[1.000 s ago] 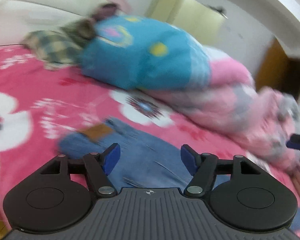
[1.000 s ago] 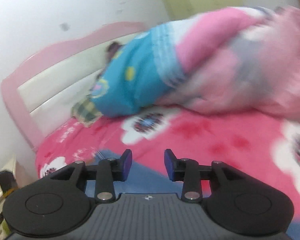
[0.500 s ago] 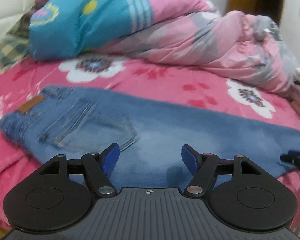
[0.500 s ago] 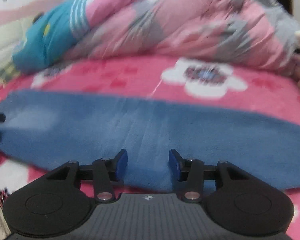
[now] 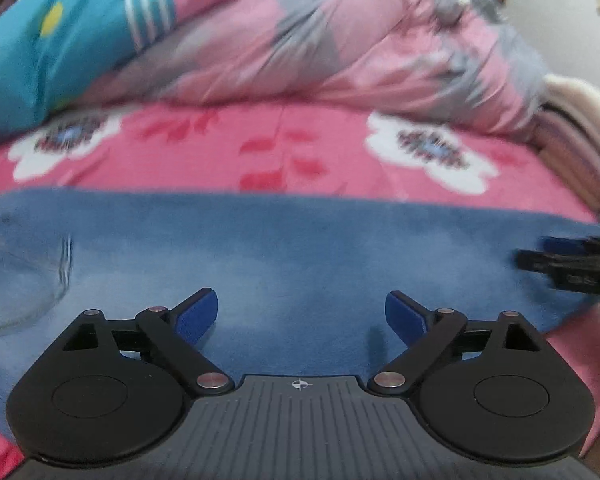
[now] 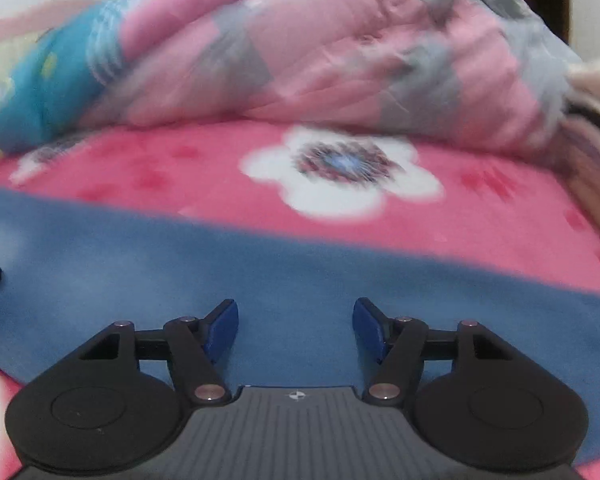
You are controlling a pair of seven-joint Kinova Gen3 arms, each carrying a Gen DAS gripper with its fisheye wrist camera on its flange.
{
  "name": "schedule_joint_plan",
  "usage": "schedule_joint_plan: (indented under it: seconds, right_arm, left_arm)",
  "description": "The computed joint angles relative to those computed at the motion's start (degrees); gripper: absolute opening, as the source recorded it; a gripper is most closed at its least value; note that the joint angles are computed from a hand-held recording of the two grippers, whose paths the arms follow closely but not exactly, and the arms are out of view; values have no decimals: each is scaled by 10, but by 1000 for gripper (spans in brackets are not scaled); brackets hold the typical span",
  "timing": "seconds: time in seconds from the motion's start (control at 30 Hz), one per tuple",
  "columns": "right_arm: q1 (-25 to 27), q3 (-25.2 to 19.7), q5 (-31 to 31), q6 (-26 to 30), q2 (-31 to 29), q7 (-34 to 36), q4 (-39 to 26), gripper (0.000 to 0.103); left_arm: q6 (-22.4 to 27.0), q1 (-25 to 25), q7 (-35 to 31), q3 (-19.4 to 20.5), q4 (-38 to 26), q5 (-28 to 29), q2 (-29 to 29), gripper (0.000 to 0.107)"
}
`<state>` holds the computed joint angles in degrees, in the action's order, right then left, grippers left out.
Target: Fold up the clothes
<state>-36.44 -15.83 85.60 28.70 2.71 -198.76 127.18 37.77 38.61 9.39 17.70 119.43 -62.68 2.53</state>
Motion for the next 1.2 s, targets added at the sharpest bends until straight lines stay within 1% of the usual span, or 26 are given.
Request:
schedule_joint_plan:
  seconds: [0.03,0.07,0.1,0.13,0.2,0.23,0.27,0.33,0.37,0.43,0.47,0.53,0.57,0.6,0.63,0.67,0.7,0.77,0.8,0.87,0.93,1.0,1.1,1.2]
  right_arm:
    - [13,2,20,-10,-23,-23,26,66]
    - [19,15,31,-12,-44,-42,49,66]
    - [32,17,33,-3,-61,-52,68,66]
    - [45,28,25,4,-77,-65,82,66]
    - [82,53,-10,11,-105,-64,100,65]
    - [104,68,-26,10,-116,-61,106,55]
    - [122,72,-41,13,-128,-68,107,54]
    - [135,53,-45,40,-137,-100,108,56]
    - [136,34,-34,55,-139,-123,111,56]
    - [115,11,10,70,-135,-151,113,57]
    - [94,3,26,88,-124,-153,110,60]
    - [71,-28,53,126,-94,-129,96,70]
    - [58,-33,63,132,-77,-106,85,76]
    - [46,-26,62,128,-54,-82,71,87]
    - [34,-18,53,114,-37,-59,55,96]
    - [34,-13,34,103,-30,-36,45,97]
    - [32,-10,11,100,-24,-18,36,102]
    - [25,-2,-30,90,-13,8,21,103]
    - [33,5,-46,71,-18,11,19,103]
    - [44,17,-53,38,-30,10,23,103]
    - [49,19,-60,36,-29,27,18,103]
    - [44,12,-53,57,-17,14,12,103]
    - [24,0,-10,94,-12,-51,33,103]
    - [17,-2,19,103,-16,-93,49,103]
  left_arm:
    - [-8,-3,-3,-3,3,9,-2,92]
    - [-15,-7,-6,-4,7,15,-4,92]
    - [-22,-9,-9,-5,12,13,-9,92]
    - [-28,-13,-13,-5,17,12,-13,92]
    - [-30,-18,-28,-2,17,17,-14,96]
    - [-25,-18,-25,0,17,14,-12,96]
    - [-19,-17,-21,3,16,11,-9,97]
    - [9,-7,-12,8,2,12,3,98]
    - [24,-1,-9,9,-8,16,9,98]
    - [36,9,-7,6,-25,25,17,98]
    - [38,15,-12,5,-33,22,22,98]
    - [44,27,-24,3,-50,19,32,99]
    - [52,34,-36,3,-62,21,43,100]
    - [60,42,-49,1,-75,23,53,101]
    - [69,50,-67,0,-90,32,65,102]
    - [83,55,-75,3,-107,42,84,103]
    - [106,71,-74,1,-124,43,103,103]
    - [149,118,-43,-20,-138,25,123,103]
    - [165,135,-29,-27,-145,21,130,103]
    - [177,148,-19,-39,-157,35,135,103]
    - [188,149,-35,-42,-173,57,138,103]
    - [199,150,-49,-46,-188,81,139,103]
    - [216,152,-63,-52,-210,107,145,103]
    - [230,154,-70,-58,-228,128,150,103]
